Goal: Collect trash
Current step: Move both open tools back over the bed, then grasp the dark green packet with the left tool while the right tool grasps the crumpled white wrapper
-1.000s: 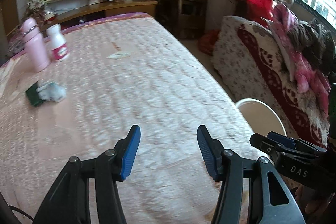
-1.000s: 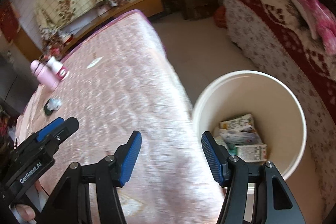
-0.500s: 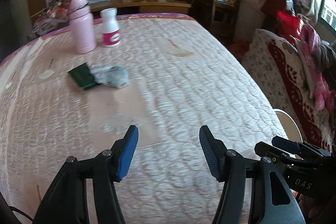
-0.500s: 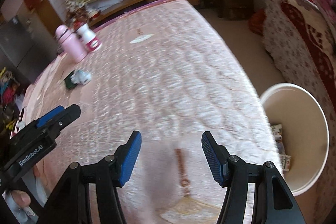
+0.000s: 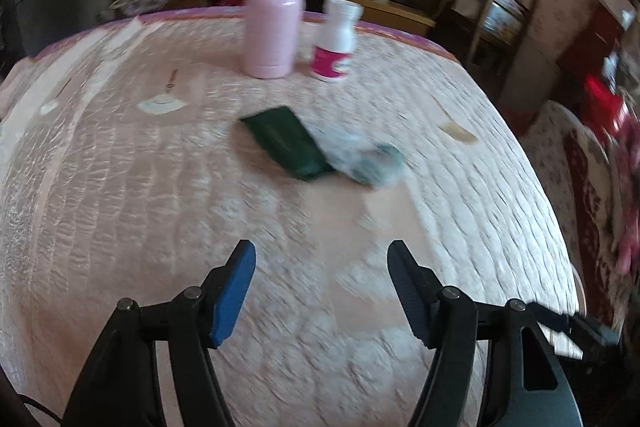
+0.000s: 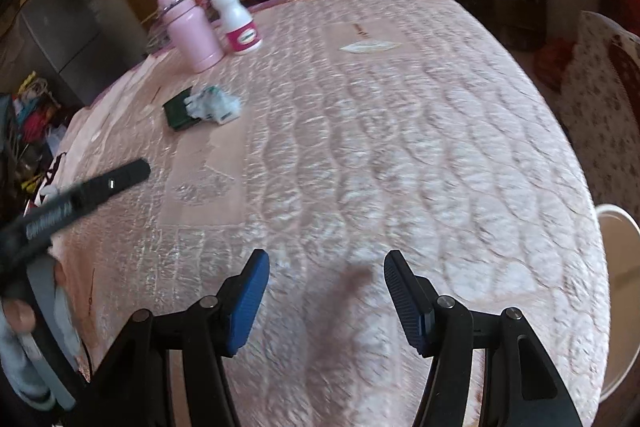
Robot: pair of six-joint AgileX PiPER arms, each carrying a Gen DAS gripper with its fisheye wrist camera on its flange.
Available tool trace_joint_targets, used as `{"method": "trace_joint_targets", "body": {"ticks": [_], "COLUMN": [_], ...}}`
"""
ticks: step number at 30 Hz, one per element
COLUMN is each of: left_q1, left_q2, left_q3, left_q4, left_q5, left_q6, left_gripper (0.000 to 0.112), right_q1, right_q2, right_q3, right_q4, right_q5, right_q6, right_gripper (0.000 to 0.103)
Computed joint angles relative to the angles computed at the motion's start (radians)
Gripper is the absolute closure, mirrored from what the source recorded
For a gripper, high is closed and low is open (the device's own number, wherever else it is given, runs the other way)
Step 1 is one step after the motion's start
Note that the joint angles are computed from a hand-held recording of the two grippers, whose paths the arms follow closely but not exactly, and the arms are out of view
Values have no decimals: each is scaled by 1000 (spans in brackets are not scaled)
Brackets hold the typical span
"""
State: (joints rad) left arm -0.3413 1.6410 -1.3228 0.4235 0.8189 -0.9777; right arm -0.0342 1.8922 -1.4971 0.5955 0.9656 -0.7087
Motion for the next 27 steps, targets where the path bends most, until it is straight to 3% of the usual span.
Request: {"method": "trace_joint_targets", "body": {"ticks": [10, 18, 19, 20, 23, 27], "left_q1": [214, 272, 278, 286, 310, 361], "left_q2": [145, 351, 369, 384, 364, 271], "left_q3": [-167, -415, -434, -450, -411, -288], "left_q4": [-136, -182, -193, -215, -274, -387], "left_q5": [-41, 16, 20, 31, 11, -29], "left_q6": [133, 168, 184, 208, 265, 387], "left_gripper": [42, 42, 48, 65, 83, 90], "right_q1": [110, 123, 125, 130, 149, 190], "right_q2": [113, 149, 156, 163, 193, 234], "right_q3": [-192, -245, -254, -266, -310, -358], "right_q4": [-13, 8, 13, 14, 18, 30], "right_q5": [37, 50, 48, 48, 49, 22], "right_q6": [45, 25, 19, 19, 4, -12], "right_gripper": [39, 40, 39, 39, 39, 39]}}
